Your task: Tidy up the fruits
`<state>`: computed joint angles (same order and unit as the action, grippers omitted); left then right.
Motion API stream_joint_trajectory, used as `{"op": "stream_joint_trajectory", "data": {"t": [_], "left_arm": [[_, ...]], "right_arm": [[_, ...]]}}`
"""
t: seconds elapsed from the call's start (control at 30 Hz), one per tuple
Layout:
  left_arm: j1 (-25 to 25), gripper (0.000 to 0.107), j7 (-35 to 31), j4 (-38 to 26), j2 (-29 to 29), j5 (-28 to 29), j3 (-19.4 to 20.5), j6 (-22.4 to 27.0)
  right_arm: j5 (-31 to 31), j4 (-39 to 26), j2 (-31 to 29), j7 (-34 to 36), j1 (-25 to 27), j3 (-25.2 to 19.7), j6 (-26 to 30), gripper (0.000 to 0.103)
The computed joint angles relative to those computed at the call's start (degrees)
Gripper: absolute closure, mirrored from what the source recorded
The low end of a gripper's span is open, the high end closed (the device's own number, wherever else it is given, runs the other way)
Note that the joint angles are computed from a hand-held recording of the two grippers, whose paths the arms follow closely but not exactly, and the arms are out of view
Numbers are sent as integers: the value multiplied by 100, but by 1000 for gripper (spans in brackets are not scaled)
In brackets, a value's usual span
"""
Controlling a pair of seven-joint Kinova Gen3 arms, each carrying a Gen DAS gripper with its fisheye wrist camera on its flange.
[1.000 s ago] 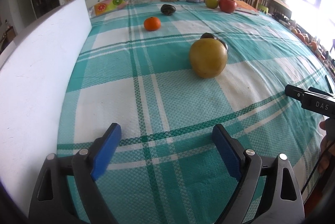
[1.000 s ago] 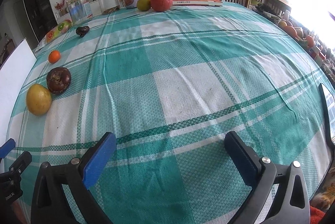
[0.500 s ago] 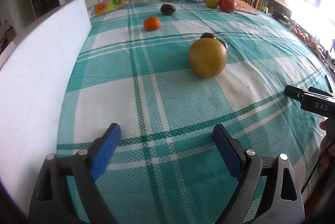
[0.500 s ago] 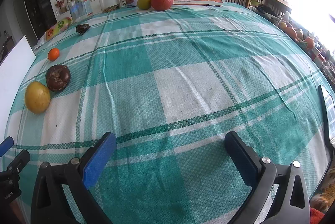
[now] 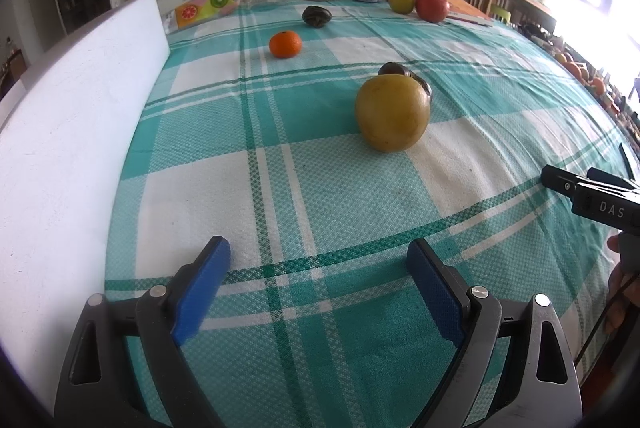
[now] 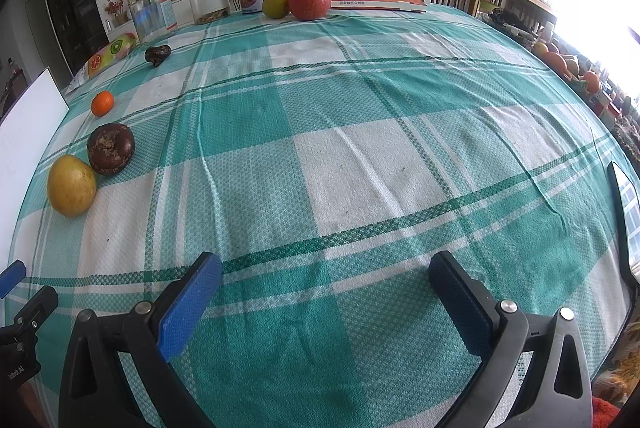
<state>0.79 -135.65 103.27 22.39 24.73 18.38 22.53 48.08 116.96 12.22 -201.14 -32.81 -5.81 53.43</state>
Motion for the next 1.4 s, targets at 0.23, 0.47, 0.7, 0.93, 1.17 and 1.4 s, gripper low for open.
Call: {"op": "stream_joint_trajectory", "data": {"t": [0.23,0.47,0.7,0.93,1.17,1.4], "left_arm": [[193,16,38,-622,233,360,113,481],[524,24,281,-920,477,80,55,240],[193,59,136,-845,355,165,97,572],[-132,59,110,-656,181,340,-180,673],[-39,28,105,-419,182,381,-199,177],[390,21,699,-442,264,-443,-427,-39]], "right_arm": [[1,-1,1,2,2,-1,-1,0],[-3,-5,1,9,3,-1,3,0],[-3,-5,0,10,3,-1,4,0],[-5,-9,1,18,5,0,6,0],[-6,-9,-1,24,6,0,6,0],[-8,-11,-1,26,5,-1,11,0]]}}
